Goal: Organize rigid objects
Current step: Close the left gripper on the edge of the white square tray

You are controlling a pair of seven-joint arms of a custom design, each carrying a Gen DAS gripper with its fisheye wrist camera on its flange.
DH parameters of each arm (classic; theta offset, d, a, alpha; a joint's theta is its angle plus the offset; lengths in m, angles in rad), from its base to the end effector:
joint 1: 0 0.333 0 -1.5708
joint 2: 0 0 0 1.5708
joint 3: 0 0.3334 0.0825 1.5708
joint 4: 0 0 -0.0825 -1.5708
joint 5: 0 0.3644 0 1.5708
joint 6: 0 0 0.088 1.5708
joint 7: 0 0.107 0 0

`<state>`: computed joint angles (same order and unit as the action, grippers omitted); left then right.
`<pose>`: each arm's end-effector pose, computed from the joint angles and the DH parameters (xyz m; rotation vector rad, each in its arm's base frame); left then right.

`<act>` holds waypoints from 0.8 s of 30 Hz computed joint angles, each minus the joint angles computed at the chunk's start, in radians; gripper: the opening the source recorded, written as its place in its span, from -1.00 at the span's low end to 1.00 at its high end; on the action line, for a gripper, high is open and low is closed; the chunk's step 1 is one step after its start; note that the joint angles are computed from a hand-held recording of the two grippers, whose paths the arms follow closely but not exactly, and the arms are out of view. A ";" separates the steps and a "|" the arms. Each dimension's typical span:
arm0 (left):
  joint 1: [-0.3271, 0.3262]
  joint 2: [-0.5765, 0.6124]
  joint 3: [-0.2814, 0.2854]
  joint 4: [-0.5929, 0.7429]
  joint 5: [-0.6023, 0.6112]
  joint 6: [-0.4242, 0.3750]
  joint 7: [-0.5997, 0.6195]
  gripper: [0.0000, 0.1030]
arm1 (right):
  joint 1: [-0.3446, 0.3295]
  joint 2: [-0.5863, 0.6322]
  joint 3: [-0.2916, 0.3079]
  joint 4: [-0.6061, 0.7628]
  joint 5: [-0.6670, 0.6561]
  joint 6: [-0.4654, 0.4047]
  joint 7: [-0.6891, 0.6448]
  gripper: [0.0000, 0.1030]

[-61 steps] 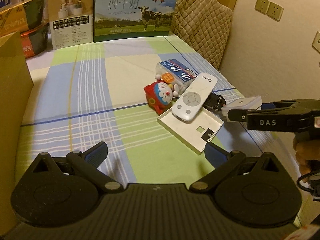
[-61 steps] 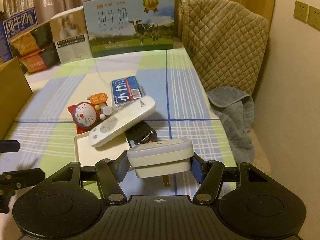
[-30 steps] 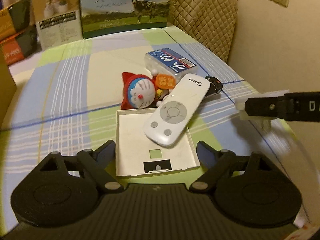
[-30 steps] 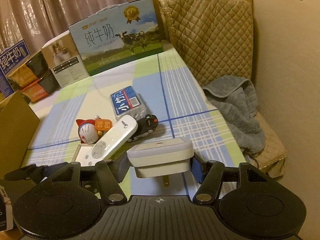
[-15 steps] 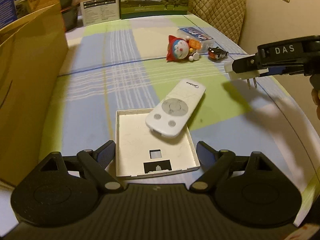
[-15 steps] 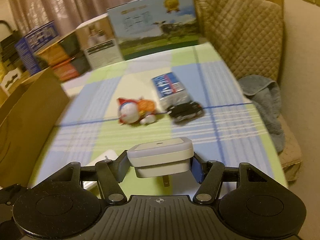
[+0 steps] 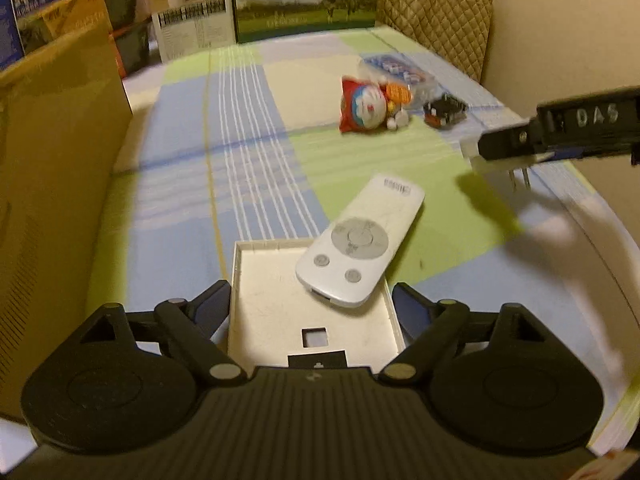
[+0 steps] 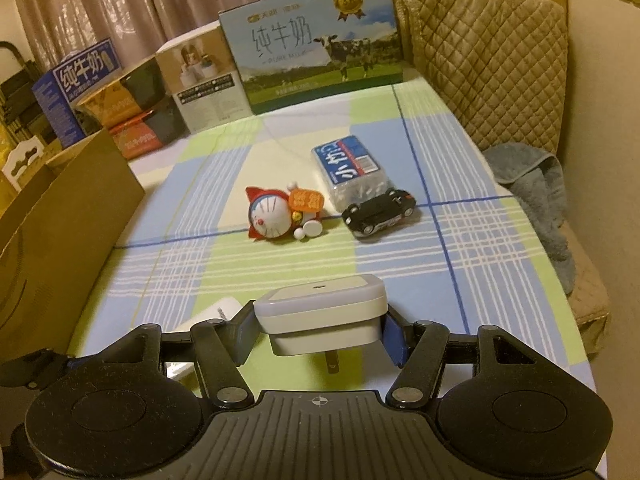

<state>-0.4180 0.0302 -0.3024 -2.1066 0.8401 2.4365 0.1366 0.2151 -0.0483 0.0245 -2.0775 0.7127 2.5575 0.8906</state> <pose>0.4230 -0.3673 0.4631 -1.9361 1.6824 -0.5978 0.5442 0.1235 0.5315 -2.0281 1.3143 -0.1732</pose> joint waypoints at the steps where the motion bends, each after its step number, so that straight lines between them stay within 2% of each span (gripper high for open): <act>1: 0.000 -0.005 0.000 0.005 0.006 -0.007 -0.005 0.62 | -0.001 0.000 0.000 0.000 0.001 0.003 0.003 0.15; 7: 0.002 -0.034 -0.009 0.012 0.023 -0.011 0.004 0.61 | -0.003 -0.003 -0.003 -0.001 -0.001 0.005 0.013 0.15; 8: 0.001 -0.031 -0.011 0.016 0.013 -0.023 0.015 -0.30 | -0.003 -0.005 -0.003 -0.003 -0.001 0.006 0.011 0.15; 9: 0.002 -0.026 -0.011 0.021 -0.019 -0.035 0.044 -0.63 | -0.003 -0.007 -0.002 -0.004 -0.003 0.007 0.010 0.15; 10: 0.003 -0.027 -0.010 0.015 -0.044 -0.033 0.060 -0.65 | -0.002 -0.009 -0.001 -0.007 -0.008 0.009 0.011 0.15; 12: 0.000 -0.029 -0.013 0.007 -0.067 -0.043 0.080 -0.61 | -0.002 -0.009 -0.002 -0.007 -0.011 0.007 0.010 0.15; 13: -0.003 -0.031 -0.016 0.003 -0.062 -0.058 0.071 -0.39 | -0.001 -0.009 -0.002 -0.009 -0.013 0.011 0.013 0.15; 14: -0.005 -0.036 -0.018 -0.005 -0.056 -0.061 0.049 0.01 | -0.001 -0.008 -0.002 -0.010 -0.016 0.013 0.016 0.15; 15: -0.005 -0.046 -0.018 -0.020 -0.049 -0.045 0.019 0.20 | -0.001 -0.008 -0.002 -0.010 -0.018 0.013 0.019 0.15; 16: -0.003 -0.054 -0.017 -0.031 -0.045 -0.029 -0.011 0.54 | -0.001 -0.007 -0.002 -0.009 -0.019 0.013 0.022 0.15; 17: -0.001 -0.059 -0.019 -0.038 -0.035 -0.020 -0.053 0.68 | -0.001 -0.006 -0.002 -0.008 -0.018 0.013 0.022 0.15; 19: -0.002 -0.053 -0.026 -0.031 -0.023 -0.010 -0.102 0.69 | -0.001 -0.005 -0.003 -0.006 -0.007 0.015 0.015 0.15; 21: -0.007 -0.026 -0.029 -0.002 -0.011 -0.006 -0.128 0.83 | -0.001 -0.005 -0.003 -0.007 0.002 0.022 0.012 0.15; 24: -0.028 0.044 -0.028 0.068 0.010 -0.018 -0.123 0.85 | -0.006 -0.002 -0.006 -0.006 -0.004 0.033 0.022 0.15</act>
<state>-0.4459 0.0737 -0.3306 -2.0390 0.8504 2.4182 0.0139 0.2096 -0.0504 0.0187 -2.0832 0.7085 2.5909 0.9127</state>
